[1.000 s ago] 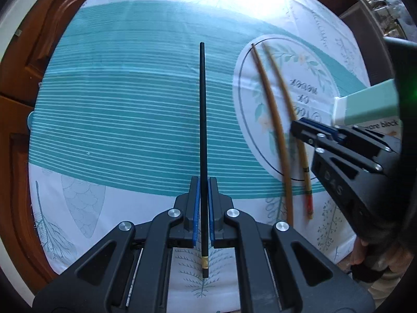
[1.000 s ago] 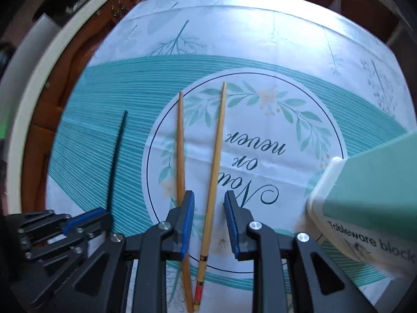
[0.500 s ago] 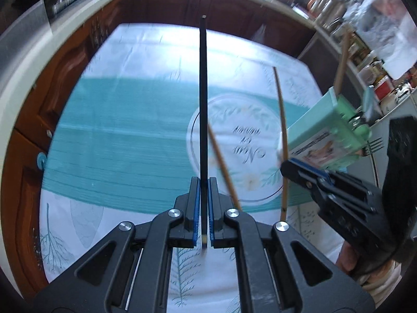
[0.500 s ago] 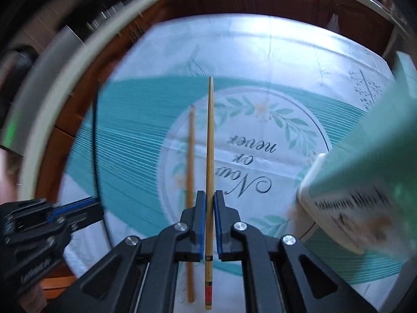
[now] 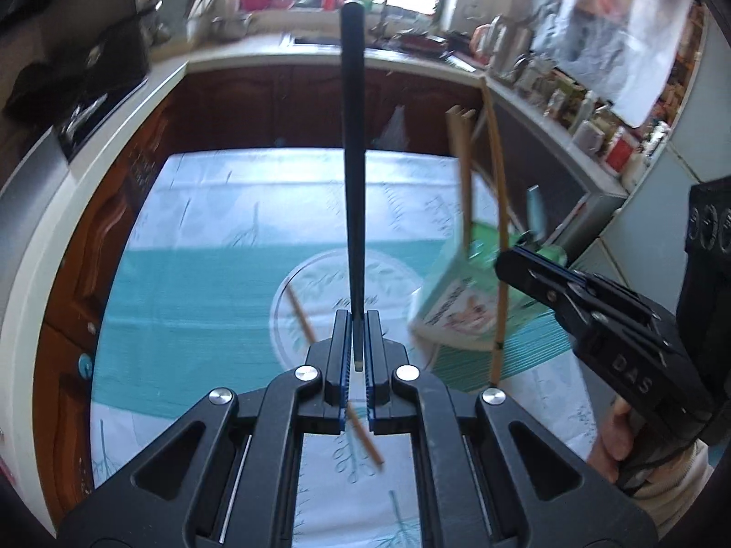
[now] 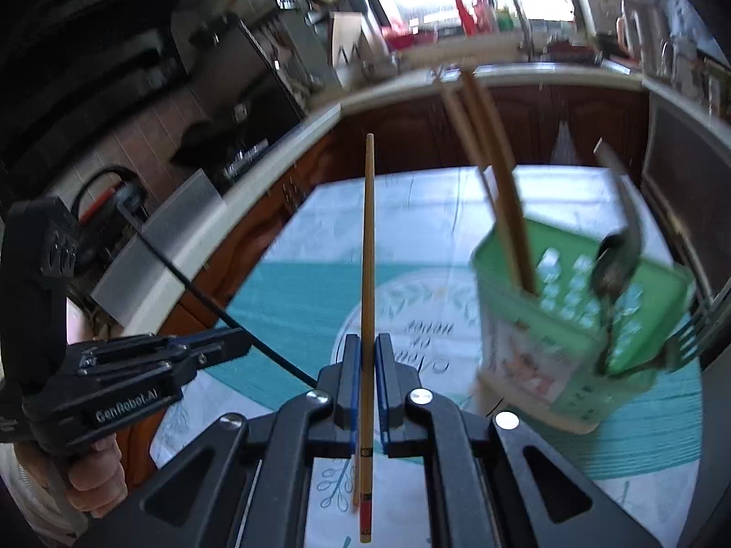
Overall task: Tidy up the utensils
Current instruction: 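Lift both chopsticks toward the green holder, then lower both chopsticks into the green holder and open both tools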
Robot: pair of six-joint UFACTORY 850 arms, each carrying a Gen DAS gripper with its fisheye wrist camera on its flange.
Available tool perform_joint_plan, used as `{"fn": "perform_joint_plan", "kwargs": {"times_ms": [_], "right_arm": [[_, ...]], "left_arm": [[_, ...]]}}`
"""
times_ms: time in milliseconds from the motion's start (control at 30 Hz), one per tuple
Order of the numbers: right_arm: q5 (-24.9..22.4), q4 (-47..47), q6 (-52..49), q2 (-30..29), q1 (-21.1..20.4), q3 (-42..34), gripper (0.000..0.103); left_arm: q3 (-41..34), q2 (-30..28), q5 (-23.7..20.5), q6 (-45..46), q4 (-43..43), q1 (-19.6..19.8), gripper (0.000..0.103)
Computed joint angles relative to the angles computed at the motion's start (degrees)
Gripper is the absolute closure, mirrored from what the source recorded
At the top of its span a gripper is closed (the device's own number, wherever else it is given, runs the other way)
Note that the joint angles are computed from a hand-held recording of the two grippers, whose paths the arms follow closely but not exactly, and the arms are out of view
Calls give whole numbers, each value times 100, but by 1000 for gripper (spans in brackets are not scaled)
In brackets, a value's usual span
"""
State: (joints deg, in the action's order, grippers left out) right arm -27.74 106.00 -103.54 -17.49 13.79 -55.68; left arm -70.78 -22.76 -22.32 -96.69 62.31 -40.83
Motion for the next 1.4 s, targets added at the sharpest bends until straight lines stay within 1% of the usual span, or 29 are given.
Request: {"fn": "perform_joint_plan", "kwargs": {"times_ms": [200,267,400,500,567,667,767,833,867,900,933,1000,1167,1333,1400], "right_arm": [[-185,802,-892,283,-234,56,97],[-169,1112,-1216,351,-302,30,97],[-213,1594,-1671,404,-422,-71,97],[-355,2245,-2298,426,-494,-120,97],[-580,2597,-2676,376,-559,-170,97],[-853,3056,-3277,264,-587,-221,97],[-1095,3271,-3640,113,-603,-277,97],[-1116,3407,-3853,13,-617,-325,97],[-1154,3345,-3806,-60,-641,-368,97],[-1173,3314,-3778,-110,-653,-391,97],[-1191,3330,-3803,-160,-659,-401,97],[-1211,3423,-3942,-233,-655,-404,97],[-1154,3472,-4040,-388,-617,-440,97],[-1041,3520,-4194,-442,-545,-415,97],[-955,3519,-4304,-448,-506,-387,96]], "left_arm": [[-711,-15,-225,732,-207,-220,100],[-1059,-109,-329,1014,-295,-295,100],[-1824,-487,-362,1580,-518,-335,100],[-2557,-960,-373,2456,-1333,-276,100],[-2898,-1253,-329,2764,-1631,-203,100],[-3171,-1585,-218,3077,-2005,-45,100],[-3322,-1849,-40,3784,-2900,154,100],[-3343,-1963,-1,4178,-3323,235,100],[-3426,-2036,-84,4479,-3641,263,100],[-3425,-2074,-84,4618,-3770,284,100],[-3497,-2132,-188,4799,-3938,300,100],[-3406,-2127,-216,4804,-3939,316,100],[-2949,-1950,61,4876,-4195,373,100],[-2088,-1498,538,4032,-3668,374,100],[-1737,-1313,702,3351,-3150,346,100]]}}
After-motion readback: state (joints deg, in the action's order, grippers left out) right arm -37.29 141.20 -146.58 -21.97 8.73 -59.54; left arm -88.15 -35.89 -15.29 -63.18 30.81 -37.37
